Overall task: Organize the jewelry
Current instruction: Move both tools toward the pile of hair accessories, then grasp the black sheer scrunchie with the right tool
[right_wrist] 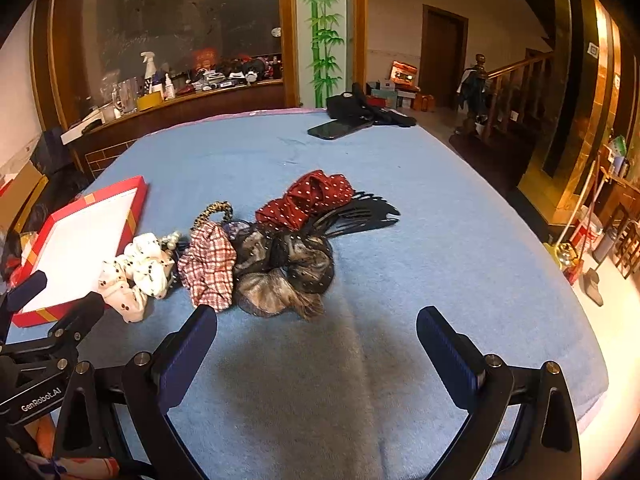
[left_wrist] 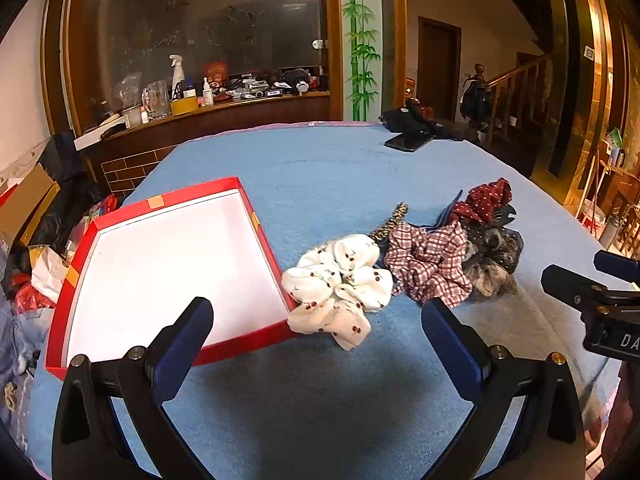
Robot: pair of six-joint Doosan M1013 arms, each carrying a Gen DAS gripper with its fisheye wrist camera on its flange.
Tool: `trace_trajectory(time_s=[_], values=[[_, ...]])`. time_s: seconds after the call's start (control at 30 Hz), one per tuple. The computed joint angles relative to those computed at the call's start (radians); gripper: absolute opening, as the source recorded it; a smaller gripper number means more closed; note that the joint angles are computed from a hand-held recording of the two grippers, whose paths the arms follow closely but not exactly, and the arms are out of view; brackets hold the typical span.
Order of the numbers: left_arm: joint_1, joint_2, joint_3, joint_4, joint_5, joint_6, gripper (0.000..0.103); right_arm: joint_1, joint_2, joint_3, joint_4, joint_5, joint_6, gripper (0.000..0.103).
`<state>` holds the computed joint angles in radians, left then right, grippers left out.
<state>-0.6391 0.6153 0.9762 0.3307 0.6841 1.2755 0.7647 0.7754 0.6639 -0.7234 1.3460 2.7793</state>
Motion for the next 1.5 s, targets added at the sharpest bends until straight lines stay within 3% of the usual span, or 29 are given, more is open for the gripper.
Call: trace_trajectory(time_s=[0.2, 0.4, 0.7, 0.97, 1.07, 1.13, 1.2, 1.23, 1.37, 1.43, 1.5], values=[[0.016, 0.003, -0.008, -0.020, -0.010, 0.003, 0.103, -0.028, -0.066, 0.114, 0.061, -0.161, 0.073, 0.094], [0.032, 0.007, -0.020, -0.086, -0.007, 0.044, 0.103, -0.054, -0.101, 0.178, 0.131, -0.246, 0.099, 0.081], [0.032, 0.020, -0.039, -0.130, 0.005, 0.122, 0.103, -0.073, -0.109, 0.204, 0.166, -0.299, 0.098, 0.081], [0.027, 0.039, -0.063, -0.149, 0.028, 0.166, 0.103, -0.116, -0.068, 0.162, 0.266, -0.321, 0.060, 0.074], [0.029, 0.046, -0.074, -0.153, 0.039, 0.172, 0.103, -0.134, -0.042, 0.138, 0.317, -0.325, 0.032, 0.064], [0.030, 0.056, -0.089, -0.144, 0.052, 0.173, 0.103, -0.140, -0.025, 0.120, 0.334, -0.319, 0.010, 0.043], [0.031, 0.063, -0.101, -0.146, 0.057, 0.179, 0.103, -0.141, -0.019, 0.118, 0.353, -0.337, -0.033, 0.033], [0.031, 0.069, -0.112, -0.149, 0.065, 0.183, 0.103, -0.137, -0.020, 0.122, 0.323, -0.343, -0.031, 0.020], [0.034, 0.115, -0.193, -0.190, 0.129, 0.231, 0.100, -0.125, -0.071, 0.211, 0.195, -0.437, 0.073, 0.016], [0.035, 0.135, -0.224, -0.206, 0.155, 0.247, 0.094, -0.113, -0.097, 0.255, 0.082, -0.465, 0.167, 0.016], [0.032, 0.158, -0.259, -0.192, 0.184, 0.245, 0.081, -0.106, -0.113, 0.281, 0.007, -0.478, 0.235, 0.016]])
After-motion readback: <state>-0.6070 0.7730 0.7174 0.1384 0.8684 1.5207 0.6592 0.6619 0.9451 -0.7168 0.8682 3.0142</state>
